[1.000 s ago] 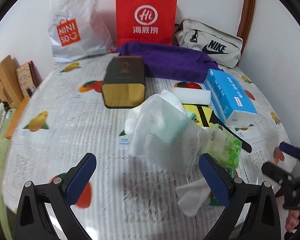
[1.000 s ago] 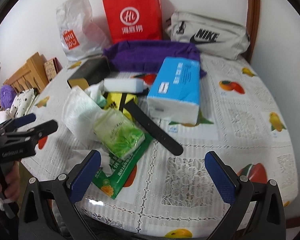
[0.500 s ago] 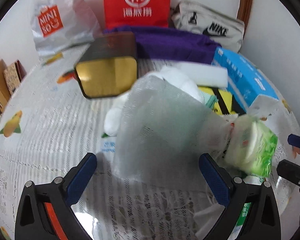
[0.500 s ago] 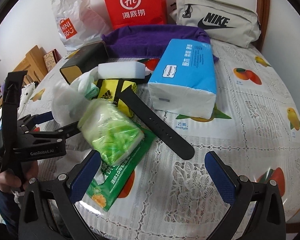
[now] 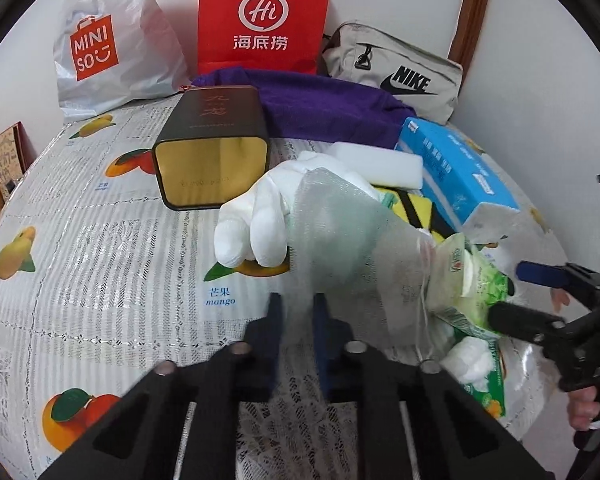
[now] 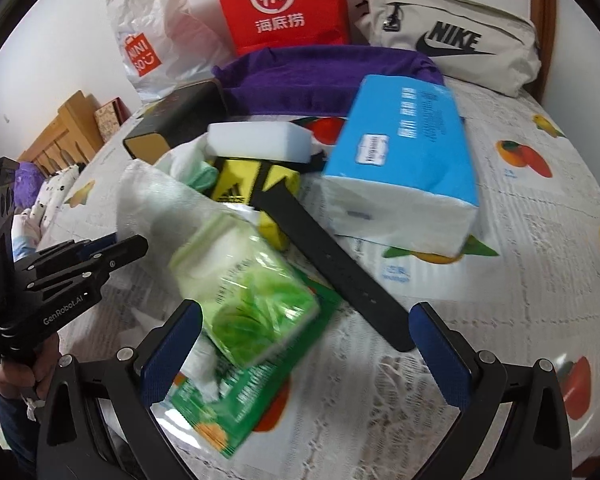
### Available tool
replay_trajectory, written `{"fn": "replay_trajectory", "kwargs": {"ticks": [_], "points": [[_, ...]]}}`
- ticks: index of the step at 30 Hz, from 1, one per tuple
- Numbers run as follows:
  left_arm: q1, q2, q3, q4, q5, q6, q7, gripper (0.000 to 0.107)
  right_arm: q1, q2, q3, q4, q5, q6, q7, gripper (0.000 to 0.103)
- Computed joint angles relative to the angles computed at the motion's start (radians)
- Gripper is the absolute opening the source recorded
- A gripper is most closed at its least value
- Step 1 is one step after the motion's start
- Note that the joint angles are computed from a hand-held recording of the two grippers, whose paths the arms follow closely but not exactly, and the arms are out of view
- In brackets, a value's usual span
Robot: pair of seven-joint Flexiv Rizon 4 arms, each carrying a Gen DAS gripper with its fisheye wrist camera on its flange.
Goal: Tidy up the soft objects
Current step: 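Grasp the green wet-wipes pack with the right tool while the left tool grasps the clear mesh bag, then carry the wipes pack and mesh bag with both tools onto the purple towel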
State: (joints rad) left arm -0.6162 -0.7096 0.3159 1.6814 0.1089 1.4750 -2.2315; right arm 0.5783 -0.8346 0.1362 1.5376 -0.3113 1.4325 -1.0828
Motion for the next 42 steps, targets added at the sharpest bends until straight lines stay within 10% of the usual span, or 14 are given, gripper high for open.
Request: {"fn": "replay_trajectory", "kwargs": {"ticks": [10,15,42], "points": [[0.015,0.032,-0.020,0.043,-0.012,0.051,0.020,0.010,0.032,-0.056,-0.014,-0.078,-0.018,-0.032,-0.024,0.098],[0.033,0.045,-0.039,0.074,-0.050,0.087,0.035,0.010,0.026,-0.055,-0.012,-0.066,-0.030,0.010,-0.040,0.062],[-0.106,0.147,0.120,0.110,-0.110,0.112,0.062,0.009,0.014,0.081,-0.036,0.054,-0.021,0.149,-0.041,0.061]]}}
